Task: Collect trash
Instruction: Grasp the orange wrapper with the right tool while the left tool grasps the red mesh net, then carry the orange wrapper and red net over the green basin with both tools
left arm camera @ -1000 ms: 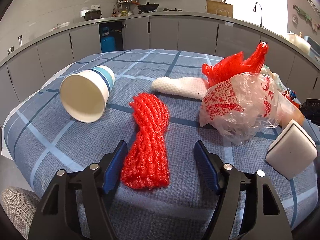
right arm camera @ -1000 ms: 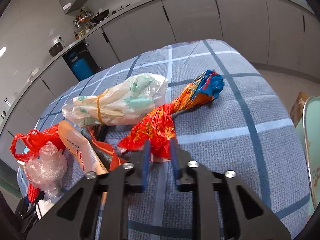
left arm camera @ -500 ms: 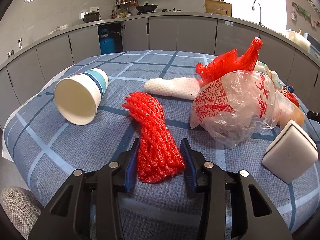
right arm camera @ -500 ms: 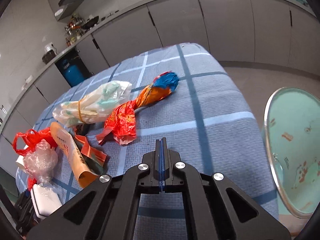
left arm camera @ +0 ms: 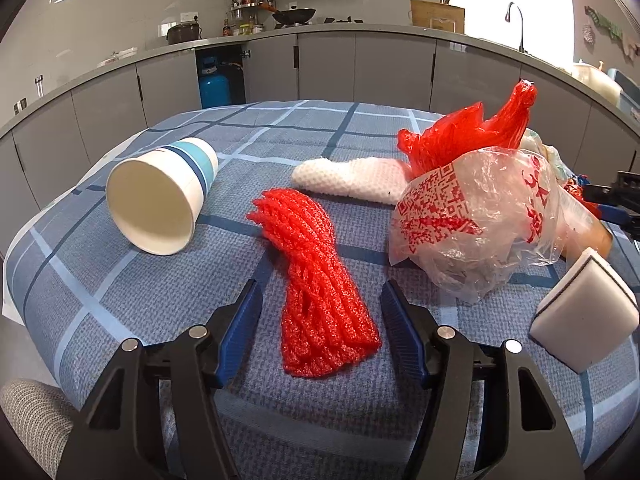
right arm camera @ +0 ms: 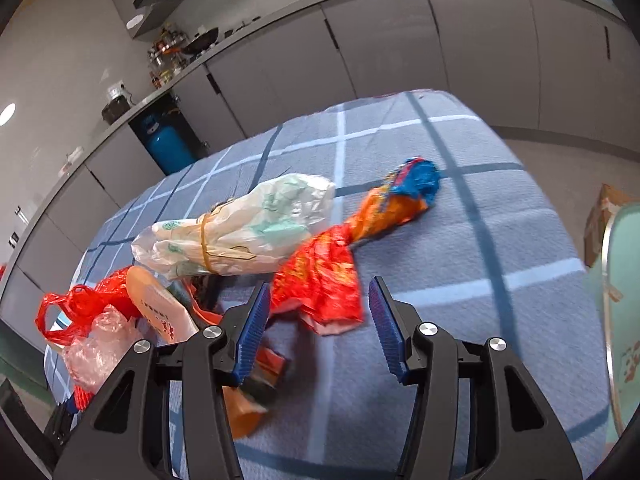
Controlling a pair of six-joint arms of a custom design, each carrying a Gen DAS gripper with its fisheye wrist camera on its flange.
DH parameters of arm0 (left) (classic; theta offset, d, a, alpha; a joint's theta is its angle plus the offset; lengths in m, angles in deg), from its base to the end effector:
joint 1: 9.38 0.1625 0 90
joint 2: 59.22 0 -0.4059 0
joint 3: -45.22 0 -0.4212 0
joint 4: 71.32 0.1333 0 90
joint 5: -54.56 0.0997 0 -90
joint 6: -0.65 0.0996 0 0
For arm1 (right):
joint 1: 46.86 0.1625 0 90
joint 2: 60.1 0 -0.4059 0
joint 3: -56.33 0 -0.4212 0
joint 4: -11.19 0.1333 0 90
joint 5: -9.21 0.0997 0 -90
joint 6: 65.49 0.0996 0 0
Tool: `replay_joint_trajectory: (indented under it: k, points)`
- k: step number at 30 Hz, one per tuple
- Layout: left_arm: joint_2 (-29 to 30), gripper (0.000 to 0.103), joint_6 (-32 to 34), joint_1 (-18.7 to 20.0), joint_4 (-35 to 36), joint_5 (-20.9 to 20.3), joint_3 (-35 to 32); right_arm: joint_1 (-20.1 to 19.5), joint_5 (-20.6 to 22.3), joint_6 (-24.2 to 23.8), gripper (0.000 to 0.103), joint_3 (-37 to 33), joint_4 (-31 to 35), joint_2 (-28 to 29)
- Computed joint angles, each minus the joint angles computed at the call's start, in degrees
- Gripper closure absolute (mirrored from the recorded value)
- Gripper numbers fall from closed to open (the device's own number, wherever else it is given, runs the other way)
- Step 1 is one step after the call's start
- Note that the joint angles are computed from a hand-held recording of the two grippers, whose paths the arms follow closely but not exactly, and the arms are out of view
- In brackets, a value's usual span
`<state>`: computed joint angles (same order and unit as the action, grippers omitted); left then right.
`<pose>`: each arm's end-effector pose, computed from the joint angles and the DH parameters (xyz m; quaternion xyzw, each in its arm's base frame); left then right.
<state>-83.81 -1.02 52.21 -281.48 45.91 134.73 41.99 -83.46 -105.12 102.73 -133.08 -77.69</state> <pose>-0.0896 -0.6528 0.0233 -0.1386 0.7236 -0.4894 0.4665 0.1108 -0.8912 0.0352 0.3165 -0.9224 0.1986 0.0981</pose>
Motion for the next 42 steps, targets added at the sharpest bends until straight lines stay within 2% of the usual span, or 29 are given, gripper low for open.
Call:
replay_joint_trajectory:
  k: [2, 3, 4, 6, 7, 9, 14, 17, 20, 22, 27, 29, 30, 35, 40, 42]
  points:
    - [0.6, 0.042, 2.8, 0.0, -2.7, -0.4, -0.5, 0.4, -1.8, -1.2, 0.052, -1.6, 0.4, 1.4]
    - [0.9, 0.044, 4.5, 0.1, -4.2, -0.6, -1.0, 0.5, -2.9, -1.7, 0.068, -2.3, 0.6, 2.1]
    - [1.2, 0.050, 5.6, 0.1, -5.1, -0.6, -1.4, 0.5, -3.5, -1.8, 0.075, -3.3, 2.1, 2.6]
    - [2.3, 0.057, 9.0, 0.2, -8.1, -0.4, -2.9, 0.0, -1.9, -1.5, 0.081, -3.5, 4.1, 2.1]
    - [2.7, 0.065, 10.6, 0.2, -9.6, -0.4, -3.5, -0.1, -1.6, -2.0, 0.082, -2.6, 3.5, 1.6]
    - [4.0, 0.070, 15.4, 0.1, -13.7, -0.2, -5.4, -0.4, -1.7, -3.7, 0.086, -0.3, 1.2, 0.2]
    - [5.8, 0.080, 21.7, -0.1, -19.2, 0.0, -7.9, -1.5, -1.3, -2.6, 0.087, 2.2, -0.1, -2.2]
    - [7.1, 0.081, 26.2, -0.4, -23.1, 0.3, -9.8, -2.0, -1.0, -2.2, 0.087, 3.4, -1.1, -3.4]
    - [7.1, 0.082, 26.0, -0.5, -23.8, 0.3, -9.8, -2.5, -0.7, -2.5, 0.087, 4.8, -2.4, -4.5]
    - [7.7, 0.082, 28.9, -0.7, -26.2, 0.5, -11.0, -2.6, -0.6, -2.7, 0.087, 5.4, -2.8, -5.0]
    - [9.2, 0.082, 39.5, -1.7, -35.5, 0.7, -15.1, -3.0, -0.1, -4.2, 0.087, 8.3, -4.5, -6.9]
    - [9.9, 0.082, 45.9, -2.4, -40.3, 0.5, -17.6, -3.2, 0.2, -5.4, 0.087, 9.7, -5.6, -7.8]
    - [9.9, 0.082, 46.7, -2.7, -41.0, 0.2, -17.8, -3.2, 0.2, -6.0, 0.087, 10.5, -6.4, -8.2]
    - [9.7, 0.082, 43.9, -4.2, -36.7, -1.8, -17.8, -3.6, 0.5, -7.9, 0.087, 13.1, -9.1, -9.9]
    - [9.6, 0.082, 36.0, -5.4, -27.6, -4.6, -17.3, -4.1, 1.1, -9.4, 0.087, 15.2, -11.4, -11.4]
    - [10.2, 0.082, 35.6, -5.7, -25.6, -5.7, -18.6, -4.3, 1.5, -9.5, 0.087, 15.7, -11.8, -12.0]
